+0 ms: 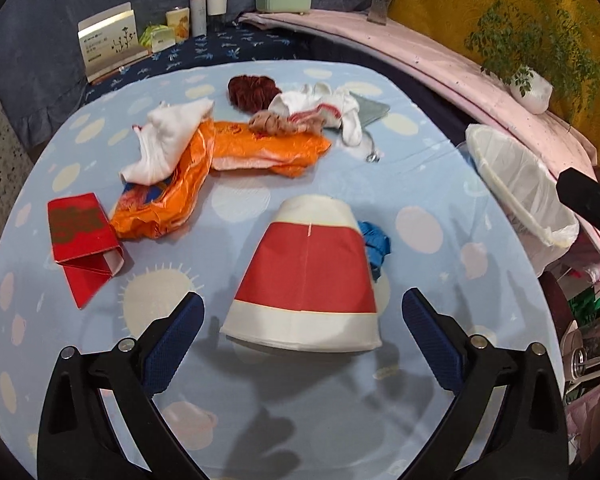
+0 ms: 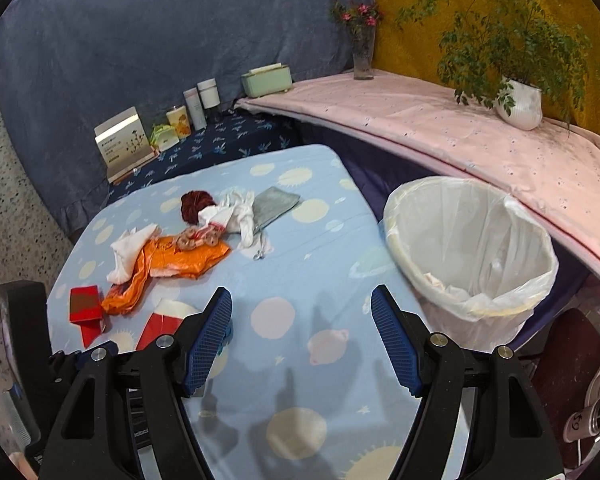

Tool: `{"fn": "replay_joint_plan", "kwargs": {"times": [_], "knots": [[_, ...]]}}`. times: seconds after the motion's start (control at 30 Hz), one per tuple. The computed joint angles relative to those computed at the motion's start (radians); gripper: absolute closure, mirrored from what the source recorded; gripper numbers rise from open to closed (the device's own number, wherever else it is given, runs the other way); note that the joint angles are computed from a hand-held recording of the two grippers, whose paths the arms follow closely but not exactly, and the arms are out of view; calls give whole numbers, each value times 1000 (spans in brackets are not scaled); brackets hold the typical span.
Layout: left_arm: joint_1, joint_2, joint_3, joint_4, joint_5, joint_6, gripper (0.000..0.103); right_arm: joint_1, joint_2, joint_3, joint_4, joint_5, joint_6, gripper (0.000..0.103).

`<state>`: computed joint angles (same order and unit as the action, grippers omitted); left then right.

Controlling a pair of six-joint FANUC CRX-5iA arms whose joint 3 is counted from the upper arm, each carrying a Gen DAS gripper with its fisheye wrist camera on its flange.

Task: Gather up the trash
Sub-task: 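Move both tools back over the table toward the large cup and tape measure, then grasp the large red-and-white cup with the left tool while the right tool grasps the blue tape measure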

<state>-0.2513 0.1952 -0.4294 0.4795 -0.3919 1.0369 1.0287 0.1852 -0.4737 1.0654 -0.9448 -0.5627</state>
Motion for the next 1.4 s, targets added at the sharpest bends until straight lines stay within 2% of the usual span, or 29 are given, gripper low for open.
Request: {"fn": "replay_joint_plan", "kwargs": {"times": [0.13, 0.27, 0.37, 0.6, 0.8, 1.03, 1.23, 1.4], "knots": [[3, 40, 14, 39, -15, -20, 8, -10, 33, 22, -17, 34, 12, 34], [3, 71, 45, -11, -25, 31, 9, -21, 63, 44, -33, 61, 29, 34], [8, 75, 28, 44, -18, -24, 17, -28, 80, 59, -46, 74, 49, 34], [21, 51, 1, 74, 12, -54, 18, -40, 112, 89, -68, 103, 81, 33], [42, 22, 3, 1, 24, 14, 18, -45, 138, 116, -82, 122, 108, 34], [78, 6, 43, -142, 4, 172, 18, -55, 177, 155, -98, 145, 145, 34], [100, 7, 52, -154, 0, 198, 18, -66, 212, 188, -120, 172, 184, 37], [106, 11, 52, -133, 0, 182, 18, -77, 244, 218, -157, 213, 231, 49]]}}
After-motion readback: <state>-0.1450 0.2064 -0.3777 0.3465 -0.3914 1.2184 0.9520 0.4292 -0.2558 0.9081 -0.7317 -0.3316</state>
